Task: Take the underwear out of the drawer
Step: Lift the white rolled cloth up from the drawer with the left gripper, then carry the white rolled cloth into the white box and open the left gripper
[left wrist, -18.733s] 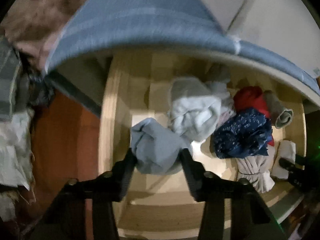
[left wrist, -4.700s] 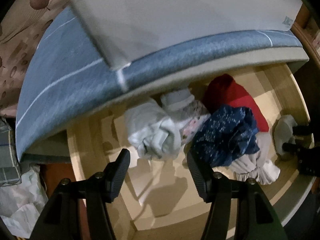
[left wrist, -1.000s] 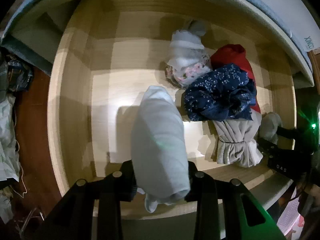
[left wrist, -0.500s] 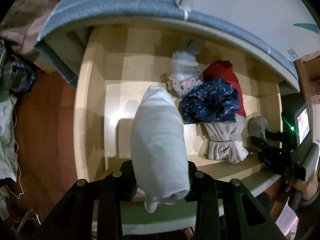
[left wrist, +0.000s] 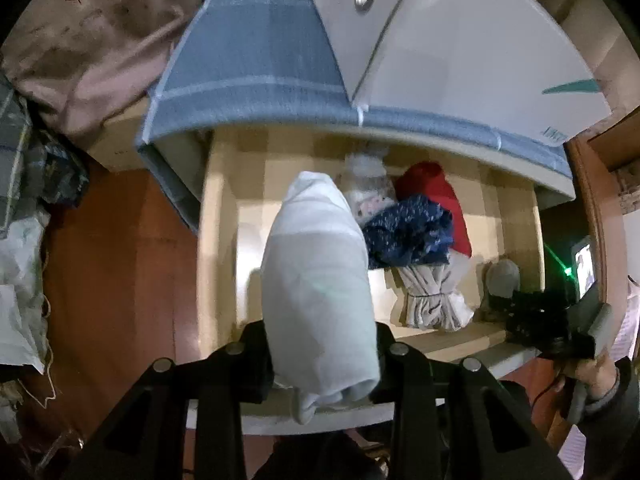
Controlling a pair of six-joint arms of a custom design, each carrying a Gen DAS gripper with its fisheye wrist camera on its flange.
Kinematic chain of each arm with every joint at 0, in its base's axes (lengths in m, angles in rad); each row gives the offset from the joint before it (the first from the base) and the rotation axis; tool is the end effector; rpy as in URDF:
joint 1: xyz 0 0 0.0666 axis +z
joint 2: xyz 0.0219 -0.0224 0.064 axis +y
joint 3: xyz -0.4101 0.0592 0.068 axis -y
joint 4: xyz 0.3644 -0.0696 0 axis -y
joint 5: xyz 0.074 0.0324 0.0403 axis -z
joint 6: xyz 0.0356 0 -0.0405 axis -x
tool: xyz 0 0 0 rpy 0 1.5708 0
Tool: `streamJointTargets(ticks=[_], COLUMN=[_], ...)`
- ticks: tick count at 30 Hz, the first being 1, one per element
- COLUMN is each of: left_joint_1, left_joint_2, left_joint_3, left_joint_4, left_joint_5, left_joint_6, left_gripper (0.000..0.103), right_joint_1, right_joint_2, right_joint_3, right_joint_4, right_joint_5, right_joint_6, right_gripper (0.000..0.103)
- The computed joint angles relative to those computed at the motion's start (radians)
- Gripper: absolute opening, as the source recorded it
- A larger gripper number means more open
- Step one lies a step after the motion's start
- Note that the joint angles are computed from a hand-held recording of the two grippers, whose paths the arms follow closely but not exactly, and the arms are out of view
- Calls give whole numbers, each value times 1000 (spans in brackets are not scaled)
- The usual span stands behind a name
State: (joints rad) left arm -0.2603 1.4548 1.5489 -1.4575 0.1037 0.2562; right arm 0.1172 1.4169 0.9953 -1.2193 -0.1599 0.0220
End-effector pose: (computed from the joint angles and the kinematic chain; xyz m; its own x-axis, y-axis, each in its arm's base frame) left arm 0.4117 -0.1139 0.4729 -0.9848 0.0015 -0.1735 0.0279 0.9883 -0.1502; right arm 0.3479 0.0463 0.2883 -0.9882 -0.1382 0.0665 -0.1261 0.9790 0.1603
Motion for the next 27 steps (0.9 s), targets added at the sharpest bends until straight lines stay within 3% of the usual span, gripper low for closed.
streamJointTargets(ticks=[11,14,23,27], left_joint_1=[26,20,-28,-59], left_joint_2=[-24,-5,140,234], left_joint_3=[237,327,596,724], left_joint_4=[-46,-63,-104,-114], left_joint_5=[-46,-49,-35,-64], left_joint_6=[-40,-44,-34,-42], left_gripper=[32,32,33,32], right_joint_1=[0,3,42,55], right_joint_2=[-20,-50,-93,-106], right_joint_3=[-23,-18,-50,-56], right_joint_4=[21,-6,22,28], right_joint_5=[-4,-3,8,11], right_joint_6=[-37,-42,-102,-124], right_gripper=[21,21,21,21])
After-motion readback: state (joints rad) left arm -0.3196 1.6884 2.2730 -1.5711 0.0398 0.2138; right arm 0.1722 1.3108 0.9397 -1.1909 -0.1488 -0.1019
